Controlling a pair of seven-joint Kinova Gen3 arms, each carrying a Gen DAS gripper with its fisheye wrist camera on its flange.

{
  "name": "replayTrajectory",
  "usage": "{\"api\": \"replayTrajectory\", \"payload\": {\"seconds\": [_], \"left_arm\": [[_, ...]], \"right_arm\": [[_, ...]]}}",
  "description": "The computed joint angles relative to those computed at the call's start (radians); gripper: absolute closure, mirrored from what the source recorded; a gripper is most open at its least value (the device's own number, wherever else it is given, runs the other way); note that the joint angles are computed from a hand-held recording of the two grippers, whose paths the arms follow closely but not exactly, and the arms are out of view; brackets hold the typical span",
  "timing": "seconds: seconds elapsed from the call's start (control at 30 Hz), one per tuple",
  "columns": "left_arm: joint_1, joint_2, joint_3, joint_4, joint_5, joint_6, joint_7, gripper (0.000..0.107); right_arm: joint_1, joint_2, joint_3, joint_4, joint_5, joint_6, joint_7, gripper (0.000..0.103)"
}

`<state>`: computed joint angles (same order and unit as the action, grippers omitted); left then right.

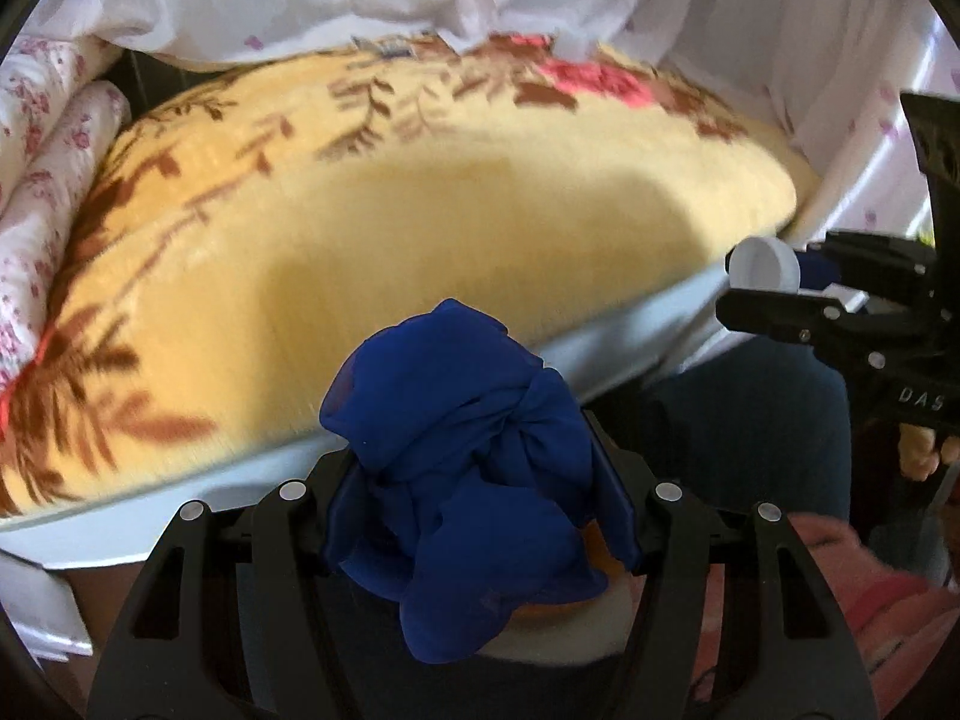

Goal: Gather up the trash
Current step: 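Drop the blue cloth and bottle cap into the orange bin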

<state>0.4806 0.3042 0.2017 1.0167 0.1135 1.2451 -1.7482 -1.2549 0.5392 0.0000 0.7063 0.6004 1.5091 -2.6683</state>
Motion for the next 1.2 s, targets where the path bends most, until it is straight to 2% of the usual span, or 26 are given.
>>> {"api": "replayTrajectory", "payload": {"seconds": [0.17,0.33,0.57,0.6,0.67,0.7,0.73,1.2], "left_arm": [[0.006,0.01,0.011,0.061,0.006,0.037,-0.028,0.046],[0.041,0.098,0.014,0.033,-0.008,0.139,-0.032,0.046],[0.093,0.218,-0.005,-0.014,-0.038,0.247,0.0,0.044],[0.101,0.231,-0.012,-0.018,-0.046,0.256,0.014,0.043],[0.109,0.245,-0.023,-0.02,-0.057,0.264,0.037,0.04],[0.108,0.258,-0.025,-0.031,-0.056,0.282,0.046,0.038],[0.104,0.264,-0.025,-0.036,-0.051,0.291,0.052,0.037],[0.094,0.218,-0.025,-0.017,-0.067,0.236,0.058,0.034]], "right_arm": [[0.028,-0.015,-0.041,0.097,-0.076,-0.064,-0.057,0.071],[0.077,0.002,-0.07,0.149,-0.158,-0.094,-0.08,0.071],[0.168,-0.02,-0.108,0.294,-0.284,-0.226,-0.131,0.07],[0.174,-0.016,-0.11,0.296,-0.293,-0.227,-0.132,0.069],[0.176,-0.012,-0.108,0.304,-0.3,-0.227,-0.143,0.05],[0.172,-0.009,-0.105,0.3,-0.296,-0.218,-0.148,0.038],[0.168,-0.008,-0.102,0.297,-0.291,-0.208,-0.152,0.035],[0.149,-0.03,-0.095,0.29,-0.24,-0.177,-0.191,0.032]]}}
